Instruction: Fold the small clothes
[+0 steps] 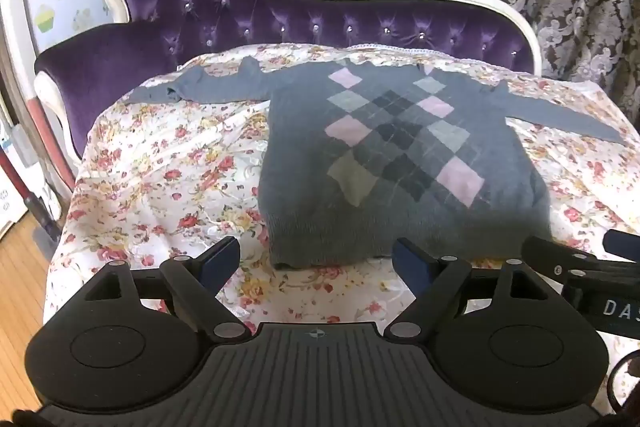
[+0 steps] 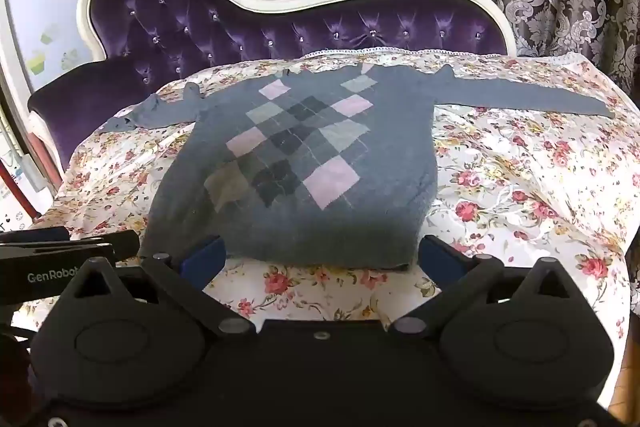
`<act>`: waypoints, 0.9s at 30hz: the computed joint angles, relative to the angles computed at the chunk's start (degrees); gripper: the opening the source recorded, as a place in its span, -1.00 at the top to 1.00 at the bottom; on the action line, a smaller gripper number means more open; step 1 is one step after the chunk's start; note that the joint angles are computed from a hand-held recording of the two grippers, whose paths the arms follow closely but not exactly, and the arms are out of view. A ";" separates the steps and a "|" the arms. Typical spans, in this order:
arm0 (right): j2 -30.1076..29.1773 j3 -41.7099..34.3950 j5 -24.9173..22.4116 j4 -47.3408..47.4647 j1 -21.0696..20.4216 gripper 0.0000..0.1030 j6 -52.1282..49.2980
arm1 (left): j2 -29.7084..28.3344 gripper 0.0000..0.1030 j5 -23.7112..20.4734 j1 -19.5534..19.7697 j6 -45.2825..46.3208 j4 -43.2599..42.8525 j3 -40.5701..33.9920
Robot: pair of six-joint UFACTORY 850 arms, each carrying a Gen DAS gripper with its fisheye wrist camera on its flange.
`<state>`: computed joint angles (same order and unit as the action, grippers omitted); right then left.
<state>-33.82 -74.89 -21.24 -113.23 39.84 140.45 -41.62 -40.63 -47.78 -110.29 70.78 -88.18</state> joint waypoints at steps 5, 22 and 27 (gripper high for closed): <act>-0.20 -0.62 0.47 2.06 0.14 -0.99 -1.82 | 0.43 -0.61 1.11 0.59 1.21 -0.67 0.34; -1.18 -0.61 2.06 1.39 -0.27 -0.99 0.08 | -0.97 -0.61 -0.91 -0.07 2.96 -1.72 -1.31; -1.30 -0.75 2.26 1.76 -0.24 -0.99 -0.31 | -1.08 -0.61 -0.94 0.00 2.99 -1.86 -1.37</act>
